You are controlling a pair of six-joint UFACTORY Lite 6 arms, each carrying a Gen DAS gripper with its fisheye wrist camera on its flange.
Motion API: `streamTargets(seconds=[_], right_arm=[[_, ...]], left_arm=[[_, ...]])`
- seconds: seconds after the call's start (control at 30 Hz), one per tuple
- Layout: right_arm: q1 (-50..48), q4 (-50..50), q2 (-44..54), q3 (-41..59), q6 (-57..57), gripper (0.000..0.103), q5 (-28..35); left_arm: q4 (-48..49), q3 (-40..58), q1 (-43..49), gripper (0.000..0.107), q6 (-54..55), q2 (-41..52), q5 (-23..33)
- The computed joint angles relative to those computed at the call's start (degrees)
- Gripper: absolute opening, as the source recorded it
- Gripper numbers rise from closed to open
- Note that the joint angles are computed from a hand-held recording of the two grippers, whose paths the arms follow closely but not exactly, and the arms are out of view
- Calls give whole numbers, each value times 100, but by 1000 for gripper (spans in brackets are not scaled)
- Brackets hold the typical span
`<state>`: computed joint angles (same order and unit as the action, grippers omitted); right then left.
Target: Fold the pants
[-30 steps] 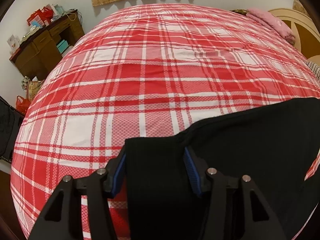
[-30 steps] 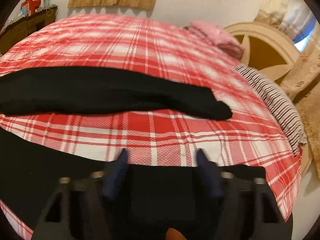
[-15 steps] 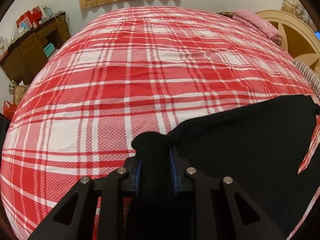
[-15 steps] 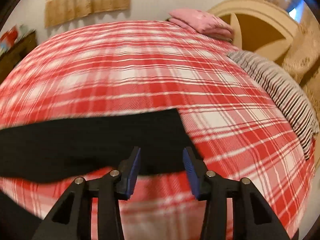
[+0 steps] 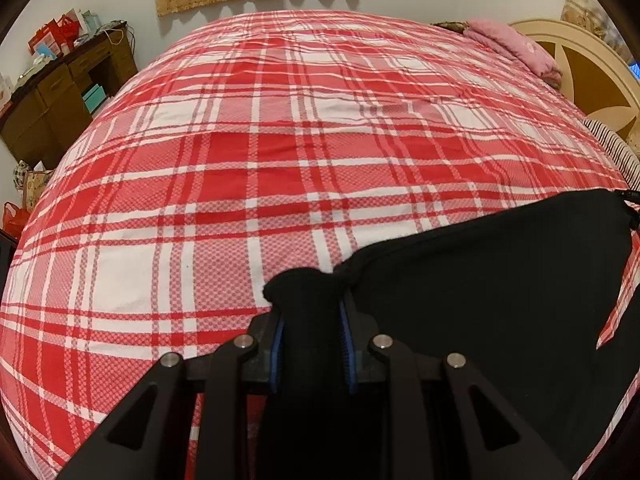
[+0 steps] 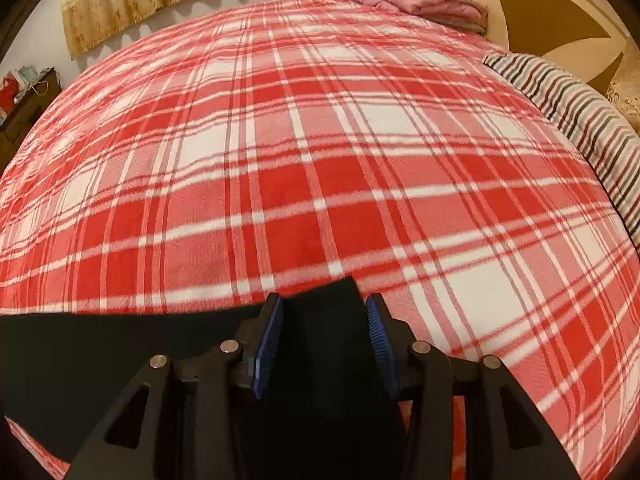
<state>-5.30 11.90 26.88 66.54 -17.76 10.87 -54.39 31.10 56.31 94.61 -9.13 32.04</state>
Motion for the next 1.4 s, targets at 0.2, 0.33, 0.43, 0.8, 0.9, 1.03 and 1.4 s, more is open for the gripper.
streamTargets(seconds=[0.2,0.33,0.43,0.8,0.9,1.03,1.4], right_arm=[[119,1443,-461,-425,-1589,9,133],[316,1293,-1266,-1132,-1510,9,-273],[285,2137,-2211,-1708,-2366,9,-313],[-1299,5190,-5917,-3704,-6196,9,1506],[-2410,5579,-6567,-4257,-7066,9,2547],[-3972,5677,-6962,-4725,-7877,9,3823],[-6843,5272,-6006,-5147,-9767,9,5247]], left_arm=[[-104,-69,95,17,154,-173,166],[-140,-50,280,16,168,-334,472],[-158,-1,602,16,233,-542,955],[-50,250,2832,16,1091,-927,3753],[53,297,3458,16,1494,-671,4362],[404,372,4291,16,2017,-334,5104],[1754,494,6094,16,3380,621,5745]])
